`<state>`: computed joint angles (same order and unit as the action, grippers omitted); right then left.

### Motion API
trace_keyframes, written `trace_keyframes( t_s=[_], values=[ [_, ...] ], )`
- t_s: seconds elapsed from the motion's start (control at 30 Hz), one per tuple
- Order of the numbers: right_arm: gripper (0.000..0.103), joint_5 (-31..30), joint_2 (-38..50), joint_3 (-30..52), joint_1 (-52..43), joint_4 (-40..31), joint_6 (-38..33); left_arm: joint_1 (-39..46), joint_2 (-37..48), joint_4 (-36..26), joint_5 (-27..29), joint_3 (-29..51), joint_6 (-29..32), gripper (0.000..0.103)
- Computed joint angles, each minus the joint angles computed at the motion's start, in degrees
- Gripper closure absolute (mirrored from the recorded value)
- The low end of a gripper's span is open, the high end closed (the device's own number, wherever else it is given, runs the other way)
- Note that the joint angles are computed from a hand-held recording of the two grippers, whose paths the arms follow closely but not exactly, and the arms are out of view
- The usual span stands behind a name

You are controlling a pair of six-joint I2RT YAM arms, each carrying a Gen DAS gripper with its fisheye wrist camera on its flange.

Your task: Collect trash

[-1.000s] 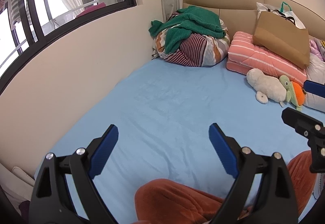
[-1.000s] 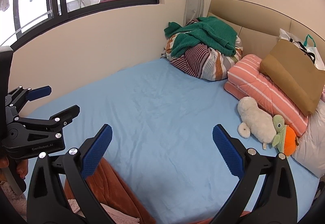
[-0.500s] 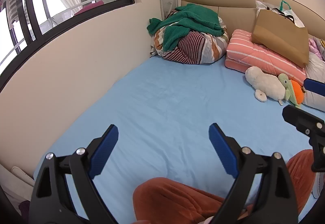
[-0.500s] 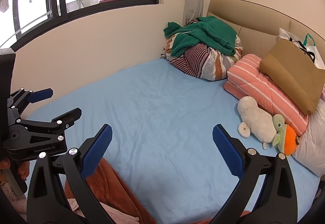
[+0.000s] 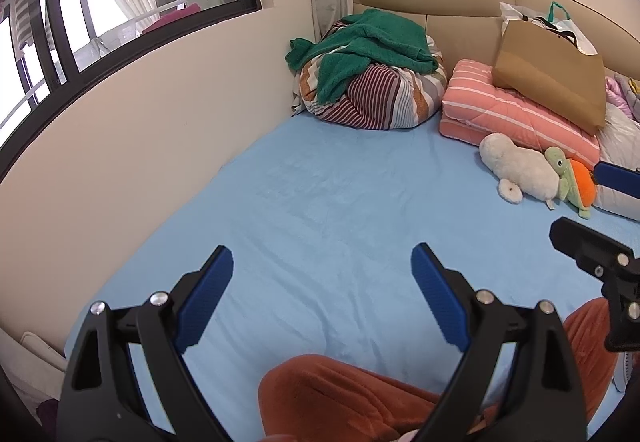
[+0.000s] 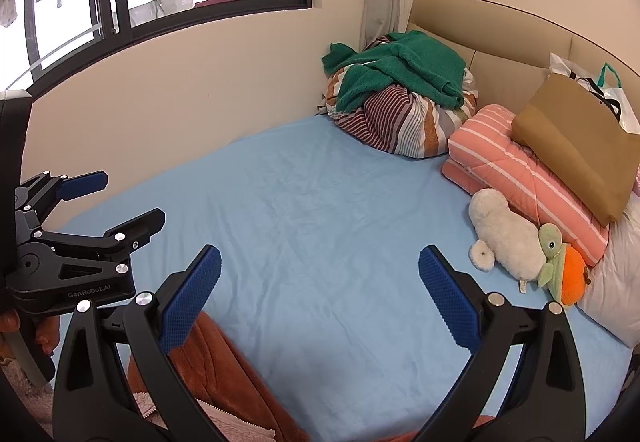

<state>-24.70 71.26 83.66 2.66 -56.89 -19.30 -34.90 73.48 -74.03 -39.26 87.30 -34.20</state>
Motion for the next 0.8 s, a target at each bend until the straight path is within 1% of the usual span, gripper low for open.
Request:
trace_keyframes(
  t_s=[0.8],
  values=[
    [0.007, -0.29, -0.08, -0.51, -0.49, 0.42, 0.0, -0.94, 0.58, -0.07, -0.01, 0.41, -0.88, 0.013]
  ],
)
